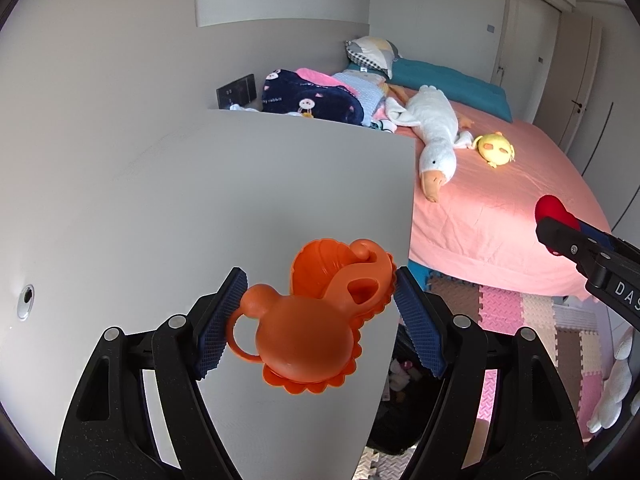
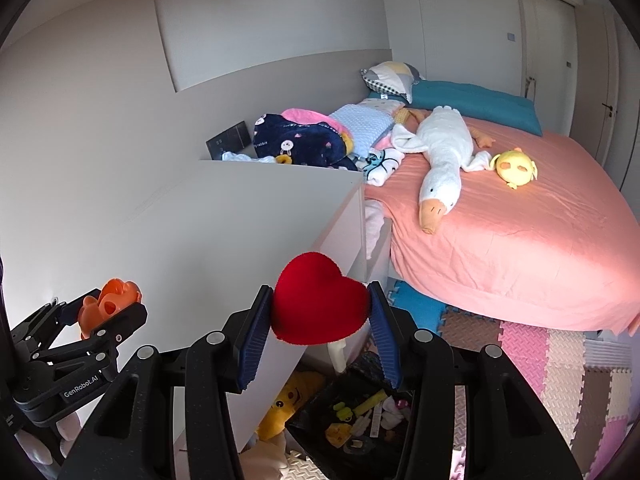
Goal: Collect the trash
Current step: 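Carry the orange teapot and red heart over the black bag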
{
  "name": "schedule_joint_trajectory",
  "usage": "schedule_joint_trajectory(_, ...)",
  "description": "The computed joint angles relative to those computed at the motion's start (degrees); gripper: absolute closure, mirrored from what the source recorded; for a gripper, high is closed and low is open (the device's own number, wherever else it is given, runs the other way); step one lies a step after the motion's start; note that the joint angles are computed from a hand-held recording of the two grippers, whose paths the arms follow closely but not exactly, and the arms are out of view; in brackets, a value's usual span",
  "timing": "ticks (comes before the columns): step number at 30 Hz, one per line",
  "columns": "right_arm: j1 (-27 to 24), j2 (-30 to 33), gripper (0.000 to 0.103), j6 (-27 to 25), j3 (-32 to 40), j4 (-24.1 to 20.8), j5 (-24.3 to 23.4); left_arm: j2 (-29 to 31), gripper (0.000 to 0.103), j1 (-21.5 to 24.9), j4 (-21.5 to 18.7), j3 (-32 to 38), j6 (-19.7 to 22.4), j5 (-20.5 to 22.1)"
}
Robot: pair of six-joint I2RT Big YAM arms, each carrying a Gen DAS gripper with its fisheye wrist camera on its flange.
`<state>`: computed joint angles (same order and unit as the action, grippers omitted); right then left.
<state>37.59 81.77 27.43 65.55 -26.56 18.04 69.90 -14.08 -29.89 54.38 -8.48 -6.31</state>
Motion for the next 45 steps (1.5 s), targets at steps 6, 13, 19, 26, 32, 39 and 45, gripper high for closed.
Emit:
schedule_joint_trajectory(6,-1.35,-1.46,0.054,0.45,-1.67,-0.1,0.52,1.31,0.03,-1.93,0.19,0.75,0.15,0.14)
schedule_joint_trajectory(13,-2.7,-2.86,0.054,0.82,-3.05,-0.2,1.03,2.26,0.03,-3.61,0.43,1.54,0.51,0.3)
schedule_joint_trajectory(19,-3.78,-4.17,0.054,1.65,-4.36,-0.42,1.49,3.09,0.03,-5.03,0.4,2.36,0.81,0.61)
schedule_joint_trajectory(26,-5.21,-5.98,0.054,2.48,-6.19,-0.76,2.01,4.69,0.03,-6.64,0.44,3.92,1.34,1.04)
schedule_joint_trajectory(32,-6.05,-7.13,0.054,3.04,-7.18,-1.57,3.04,6.04,0.03,-8.37,0.58,4.95,1.53,1.67)
schedule_joint_trajectory(39,-7.42,-8.44,0.054,3.68,-8.66,-1.94,3.4,7.5,0.03,-10.82,0.67,5.88,1.91,1.93)
schedule_joint_trajectory(45,-8.42,-9.33,0.054,4.06,-9.72,-2.1,3.42,8.41,0.03,-12.51,0.68,6.39,2.32,2.26)
